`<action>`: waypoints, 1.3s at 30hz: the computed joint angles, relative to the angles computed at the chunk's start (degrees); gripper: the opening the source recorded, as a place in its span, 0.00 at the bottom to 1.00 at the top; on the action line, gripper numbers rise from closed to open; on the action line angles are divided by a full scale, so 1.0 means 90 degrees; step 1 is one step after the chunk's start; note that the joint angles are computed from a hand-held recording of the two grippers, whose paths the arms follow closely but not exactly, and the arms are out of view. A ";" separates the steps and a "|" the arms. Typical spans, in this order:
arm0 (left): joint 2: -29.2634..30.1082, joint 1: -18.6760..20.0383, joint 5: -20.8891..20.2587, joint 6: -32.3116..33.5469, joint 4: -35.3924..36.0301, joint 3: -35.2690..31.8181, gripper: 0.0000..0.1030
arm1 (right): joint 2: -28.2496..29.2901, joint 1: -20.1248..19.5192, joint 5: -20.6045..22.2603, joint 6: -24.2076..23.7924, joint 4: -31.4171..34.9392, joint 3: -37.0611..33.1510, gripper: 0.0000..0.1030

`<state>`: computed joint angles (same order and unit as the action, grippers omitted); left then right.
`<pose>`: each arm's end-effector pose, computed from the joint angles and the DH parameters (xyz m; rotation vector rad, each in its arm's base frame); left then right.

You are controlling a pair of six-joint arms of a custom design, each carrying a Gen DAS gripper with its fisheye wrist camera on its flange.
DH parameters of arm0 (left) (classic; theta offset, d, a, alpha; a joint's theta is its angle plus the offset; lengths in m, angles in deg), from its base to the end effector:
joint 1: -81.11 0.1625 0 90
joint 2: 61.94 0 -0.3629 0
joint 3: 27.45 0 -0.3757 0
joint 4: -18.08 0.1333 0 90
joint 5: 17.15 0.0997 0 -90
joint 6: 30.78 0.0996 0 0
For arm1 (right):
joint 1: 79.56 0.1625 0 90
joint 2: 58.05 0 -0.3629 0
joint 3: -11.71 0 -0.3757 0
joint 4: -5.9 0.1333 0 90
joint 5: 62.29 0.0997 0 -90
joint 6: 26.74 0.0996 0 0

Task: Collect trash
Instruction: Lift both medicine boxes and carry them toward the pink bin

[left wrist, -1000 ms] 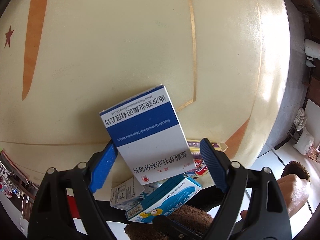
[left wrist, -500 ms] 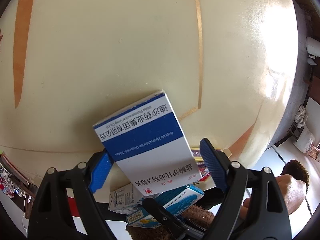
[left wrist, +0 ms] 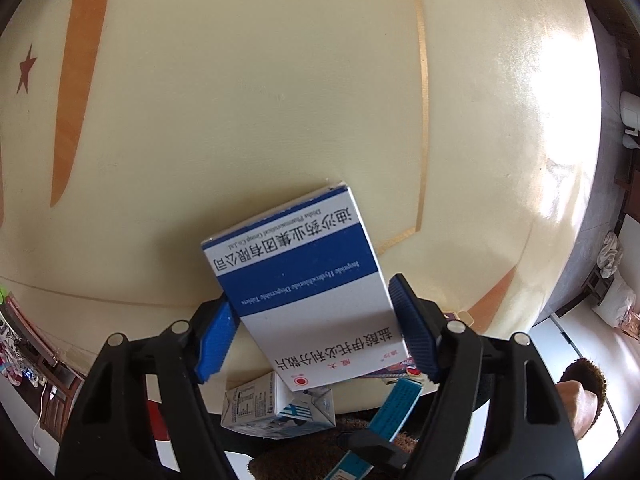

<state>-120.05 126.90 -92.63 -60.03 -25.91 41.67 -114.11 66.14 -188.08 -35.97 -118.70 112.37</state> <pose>-0.2588 -0.4930 0.2628 0.4441 2.1950 0.8024 0.5002 -0.2504 0.1029 1.4010 -2.0706 0.1174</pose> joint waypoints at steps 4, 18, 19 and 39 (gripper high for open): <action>-0.0153 -0.0119 0.0036 0.0005 -0.0030 0.0032 0.69 | -0.0051 0.0076 -0.0271 0.0376 0.0230 -0.0028 0.63; -0.0980 -0.0905 -0.0008 0.0018 0.0003 0.0588 0.69 | 0.0060 0.0437 -0.0504 0.1406 0.1582 -0.0686 0.63; -0.1035 -0.0957 -0.0016 0.0000 0.0048 0.0568 0.69 | 0.0088 0.0487 -0.0506 0.1484 0.1677 -0.0757 0.63; -0.2055 -0.1788 0.0095 0.0015 0.1342 -0.0307 0.69 | 0.1127 0.1588 -0.0350 0.3042 0.3910 -0.2722 0.63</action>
<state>-138.54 110.81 -91.78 -59.89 -13.82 38.91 -103.96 80.43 -191.23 -8.59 -83.52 87.88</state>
